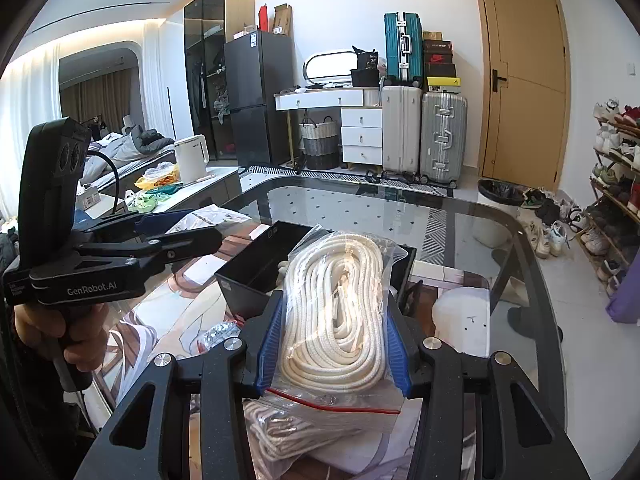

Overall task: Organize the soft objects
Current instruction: 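Carry the packet and the bagged rope coil over the black box with both tools, then open both tools to release the packet and rope bag into the box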

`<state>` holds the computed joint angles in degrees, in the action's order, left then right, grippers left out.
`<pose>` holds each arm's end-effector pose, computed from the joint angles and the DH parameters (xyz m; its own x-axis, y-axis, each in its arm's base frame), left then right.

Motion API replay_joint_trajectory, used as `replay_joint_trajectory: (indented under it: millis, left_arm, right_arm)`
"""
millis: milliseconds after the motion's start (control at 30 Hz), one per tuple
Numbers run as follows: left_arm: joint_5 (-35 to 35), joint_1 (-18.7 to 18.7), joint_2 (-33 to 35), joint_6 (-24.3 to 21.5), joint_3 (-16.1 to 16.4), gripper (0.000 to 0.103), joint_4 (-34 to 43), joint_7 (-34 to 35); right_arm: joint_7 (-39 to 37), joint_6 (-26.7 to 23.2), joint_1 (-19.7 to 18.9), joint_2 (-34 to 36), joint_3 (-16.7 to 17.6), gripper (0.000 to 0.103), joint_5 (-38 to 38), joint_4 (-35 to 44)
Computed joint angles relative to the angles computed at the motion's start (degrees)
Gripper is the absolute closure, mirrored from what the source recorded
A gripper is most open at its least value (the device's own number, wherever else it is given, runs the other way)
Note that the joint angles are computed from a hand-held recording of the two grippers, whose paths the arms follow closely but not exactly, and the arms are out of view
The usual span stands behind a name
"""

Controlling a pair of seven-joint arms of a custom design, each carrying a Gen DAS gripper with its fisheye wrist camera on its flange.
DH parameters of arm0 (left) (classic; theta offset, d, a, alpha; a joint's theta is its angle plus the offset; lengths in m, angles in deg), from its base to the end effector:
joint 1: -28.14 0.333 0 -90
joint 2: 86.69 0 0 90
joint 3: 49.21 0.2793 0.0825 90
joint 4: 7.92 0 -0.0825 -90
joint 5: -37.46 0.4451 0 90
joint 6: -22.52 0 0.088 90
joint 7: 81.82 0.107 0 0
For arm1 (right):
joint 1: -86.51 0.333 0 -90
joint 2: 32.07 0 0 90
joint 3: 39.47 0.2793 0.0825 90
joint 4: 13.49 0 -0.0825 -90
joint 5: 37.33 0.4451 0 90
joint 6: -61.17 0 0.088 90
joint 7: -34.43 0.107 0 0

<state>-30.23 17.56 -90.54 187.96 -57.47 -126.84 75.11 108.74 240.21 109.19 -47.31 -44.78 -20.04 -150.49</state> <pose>0.6085 -0.1519 0.4702 -0.5025 -0.8574 0.1109 -0.4820 0.1713 -0.8593 0.5462 0.1424 0.4716 0.2908 -0.9554 -0.0505 -0.5301 -0.1170 -0.8398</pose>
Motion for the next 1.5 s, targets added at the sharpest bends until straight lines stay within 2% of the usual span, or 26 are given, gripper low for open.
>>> replay_joint_trajectory:
  millis: [200, 800, 1000, 1333, 1500]
  left_arm:
    - [3.47, 0.59, 2.65, 0.41, -0.84, 0.041, 2.51, -3.42]
    - [17.07, 3.73, 10.0, 0.88, -4.87, 0.041, 8.54, -13.63]
    - [21.31, 4.69, 11.73, 0.51, -5.91, 0.041, 10.14, -17.39]
    - [23.48, 6.04, 12.57, 0.31, -6.98, 0.041, 10.6, -19.32]
    - [25.01, 6.04, 13.51, -0.05, -7.19, 0.041, 11.69, -20.4]
  right_arm:
    - [-3.34, -1.82, 1.04, 2.84, -1.49, 0.057, 3.04, 3.67]
    - [-9.39, -9.22, -7.07, 12.63, 5.03, 0.057, 9.07, 15.02]
    - [-8.63, -11.39, -9.19, 16.34, 6.93, 0.057, 7.63, 19.04]
    - [-4.86, -14.53, -11.06, 20.8, 8.26, 0.057, 2.48, 23.69]
    - [-2.36, -13.85, -11.4, 22.47, 8.37, 0.057, -0.64, 24.88]
